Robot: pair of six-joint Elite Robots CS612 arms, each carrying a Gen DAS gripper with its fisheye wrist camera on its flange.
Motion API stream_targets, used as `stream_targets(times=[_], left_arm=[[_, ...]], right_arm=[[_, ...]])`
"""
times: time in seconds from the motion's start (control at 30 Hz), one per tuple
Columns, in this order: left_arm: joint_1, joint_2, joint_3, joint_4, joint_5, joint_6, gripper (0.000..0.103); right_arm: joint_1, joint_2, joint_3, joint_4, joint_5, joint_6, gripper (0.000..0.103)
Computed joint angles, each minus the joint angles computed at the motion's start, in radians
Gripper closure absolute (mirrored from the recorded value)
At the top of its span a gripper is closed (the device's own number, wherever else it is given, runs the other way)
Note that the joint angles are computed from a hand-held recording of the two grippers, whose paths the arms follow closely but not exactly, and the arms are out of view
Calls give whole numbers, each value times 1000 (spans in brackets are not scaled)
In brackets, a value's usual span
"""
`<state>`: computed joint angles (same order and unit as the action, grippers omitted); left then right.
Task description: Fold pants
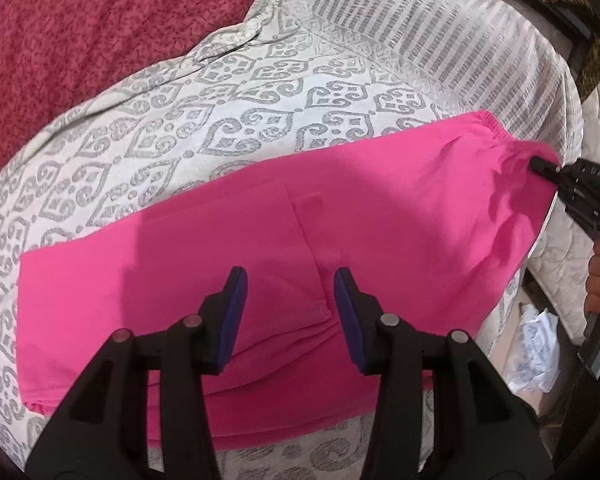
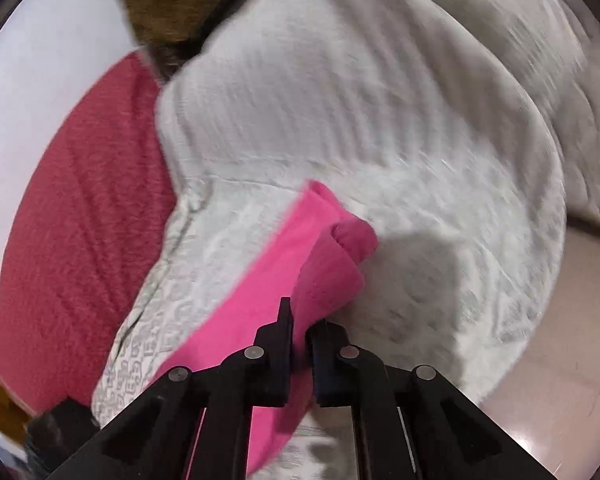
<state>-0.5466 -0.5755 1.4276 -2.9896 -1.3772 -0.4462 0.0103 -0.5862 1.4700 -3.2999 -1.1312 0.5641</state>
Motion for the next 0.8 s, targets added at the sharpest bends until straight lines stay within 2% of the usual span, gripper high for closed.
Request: stream_targets(times=[0.1,0.2,0.23,0.27,0.33,0.37,0.43,0.53,0.6,0.7,0.8], left_arm=[[10,-13,29,-43,-17,-22,56],[29,-33,72,-89,-62,-74,56],[37,-41,90,-109,-75,-92,53],[41,-46,103,-123,-77,-104,46],[51,-63,146,-170,-65,-130,42],[55,-67,159,-186,-61,-137,42],[67,-75,185,-212,-64,-156,42],[92,-72,202,-247,-127,-198,42],[99,-65,200,-255,-159,-201,42],[105,-50,187,-271,-218,-187,42],[110,-33,168,-288,-307,-173,42]], right_arm=[[29,-24,-6,-35,-4,-100,97],[79,-50,-12,-54,24,-274,97],[96,-57,-11,-50,38,-338,97],[120,-65,-9,-34,69,-441,97],[149,-73,-5,6,115,-561,97],[169,-75,-7,54,147,-635,97],[193,-74,-12,144,179,-724,97],[218,-76,-19,303,167,-834,94],[219,-78,-16,364,160,-865,92],[203,-89,7,441,192,-874,86],[187,-95,27,440,213,-857,79]])
